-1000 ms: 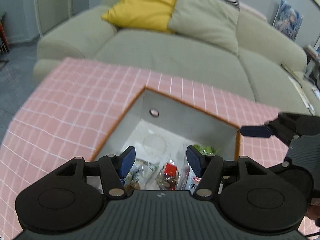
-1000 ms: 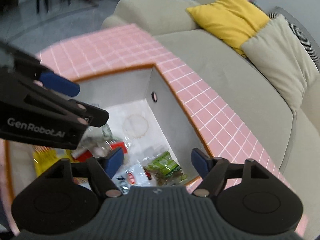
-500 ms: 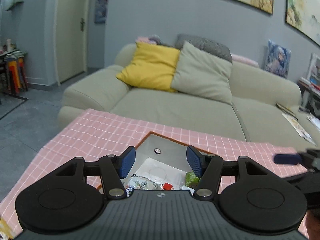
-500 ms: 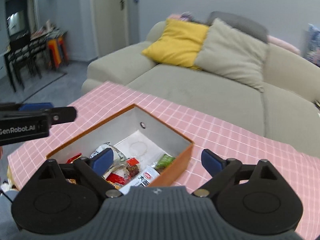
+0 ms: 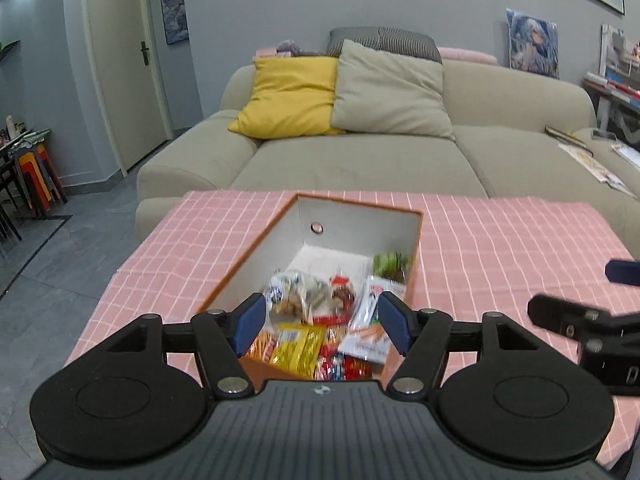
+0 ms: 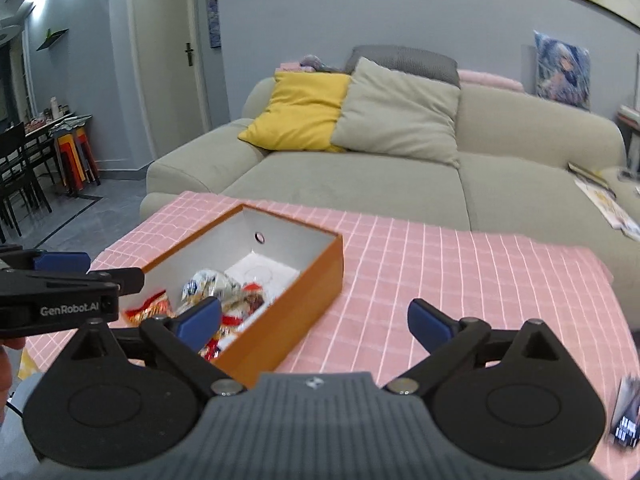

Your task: Organize snacks

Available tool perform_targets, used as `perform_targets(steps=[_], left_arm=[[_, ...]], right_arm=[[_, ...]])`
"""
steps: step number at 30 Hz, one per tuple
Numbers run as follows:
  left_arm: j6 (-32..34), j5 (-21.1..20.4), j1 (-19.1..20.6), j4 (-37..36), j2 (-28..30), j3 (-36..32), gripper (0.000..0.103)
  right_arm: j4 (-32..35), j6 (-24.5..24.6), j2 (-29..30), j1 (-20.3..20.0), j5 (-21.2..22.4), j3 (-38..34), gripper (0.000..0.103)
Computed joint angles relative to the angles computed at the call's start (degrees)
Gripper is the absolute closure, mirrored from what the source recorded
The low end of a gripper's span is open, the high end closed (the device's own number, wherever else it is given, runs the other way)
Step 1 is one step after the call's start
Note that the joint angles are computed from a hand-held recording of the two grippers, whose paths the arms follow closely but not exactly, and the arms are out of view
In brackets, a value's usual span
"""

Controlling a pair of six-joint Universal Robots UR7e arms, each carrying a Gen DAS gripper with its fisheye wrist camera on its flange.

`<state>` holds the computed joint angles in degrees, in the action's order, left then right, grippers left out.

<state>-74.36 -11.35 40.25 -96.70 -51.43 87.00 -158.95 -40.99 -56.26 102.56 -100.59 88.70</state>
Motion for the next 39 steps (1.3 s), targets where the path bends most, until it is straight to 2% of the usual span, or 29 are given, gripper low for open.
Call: perform_targets(steps=[1, 5, 8, 13, 21, 30, 39], left_arm=[[-0.2, -0.1, -0.1, -0.3, -0.1, 0.3, 0.027], [-8.5, -0.1, -1.0, 7.7, -0.3, 0.7, 0.027], [-10.0, -1.0, -1.2, 7.5, -0.7, 1.8, 0.027], [-9.3, -3.0, -1.7, 3.3, -1.6, 4.0, 0.027], [-9.6, -4.9, -1.3, 3.3, -1.5, 3.2, 0.027], [-15.1, -6.3, -0.9, 9.6, -1.8, 2.3, 0.027], [-14.7, -6.2, -1.0, 9.4, -2.2, 2.6, 0.027]], right_arm=[[0.5, 0.5, -0.1, -0.1, -0.4, 0.3, 0.007], [0.6, 1.2, -0.7, -0.1, -2.2, 2.3, 0.007], [-0.3, 1.7, -1.1, 0.0, -2.5, 3.7, 0.007], [-3.3, 2.7, -1.3, 0.4, -2.0, 5.4, 0.007], [-5.5, 2.8, -1.4, 0.1, 0.0, 6.3, 0.007], [-4.7, 1.9, -1.5, -0.2, 0.6, 6.5, 0.007], [-5.0, 1.9, -1.7, -0.1, 0.3, 6.8, 0.007]])
